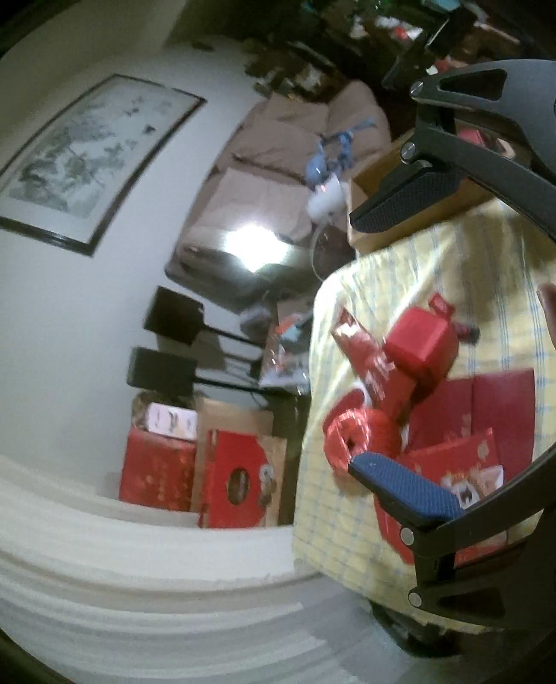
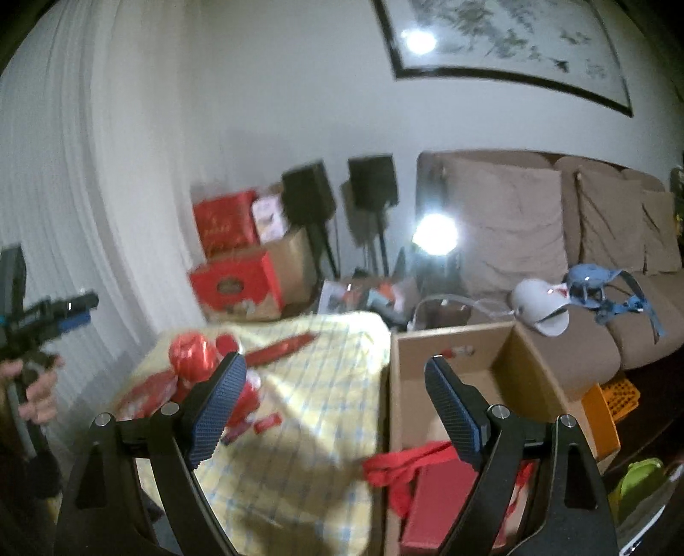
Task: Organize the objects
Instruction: 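Lift both open tools out of the cardboard box toward the red items on the table, then grasp the red printed case on the table with the left tool and lift it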
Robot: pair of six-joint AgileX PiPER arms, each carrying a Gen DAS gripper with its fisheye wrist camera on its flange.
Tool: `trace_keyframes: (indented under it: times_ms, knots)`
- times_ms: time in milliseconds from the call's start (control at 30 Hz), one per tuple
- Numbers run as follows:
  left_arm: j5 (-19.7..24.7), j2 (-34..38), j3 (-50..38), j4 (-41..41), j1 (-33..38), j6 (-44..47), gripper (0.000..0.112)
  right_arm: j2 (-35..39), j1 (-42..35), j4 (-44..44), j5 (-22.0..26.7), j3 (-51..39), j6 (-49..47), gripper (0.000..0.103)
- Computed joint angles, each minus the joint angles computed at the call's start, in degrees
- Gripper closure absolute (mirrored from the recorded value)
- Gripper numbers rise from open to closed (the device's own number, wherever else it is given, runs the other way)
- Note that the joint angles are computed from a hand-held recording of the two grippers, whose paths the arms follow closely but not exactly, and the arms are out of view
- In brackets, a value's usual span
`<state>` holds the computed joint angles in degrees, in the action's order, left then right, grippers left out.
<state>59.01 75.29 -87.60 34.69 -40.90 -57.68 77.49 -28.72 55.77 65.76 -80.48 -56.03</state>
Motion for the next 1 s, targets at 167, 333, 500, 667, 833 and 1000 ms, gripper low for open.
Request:
trace_keyframes:
  times_ms: [167,333,500,667,833,1000]
  knots:
    - [-1.34,5.11,0.56,-6.18,2.53,10.13,0.009,-1.22,4.01,-4.23,-1.91,3.69,2.22,0.016]
    - [-4.24,14.49,-0.64,-15.52,5.36,18.85,0.01,-1.47,4.0,-6.47,-2.01,5.26,4.23,0.016]
    - [-7.38,21.17,-2.78,-18.62,4.99,24.62,0.01,-0.36,4.36,-7.17,-1.6,5.06,5.94,0.016]
    - [-4.03,26.9,-7.81,-16.38,3.72,29.02,0.01,0.41,5.66,-8.53,-2.06,5.38,6.28,0.016]
    - [-1.71,30.59,-10.17,-14.17,3.76,29.47,0.01,1.68,7.16,-9.34,-3.0,5.48,7.18,0.016]
    - [-2.19,32.64,-10.27,-16.1,5.79,29.93,0.015,2.59,8.81,-10.12,-4.02,6.59,6.98,0.016]
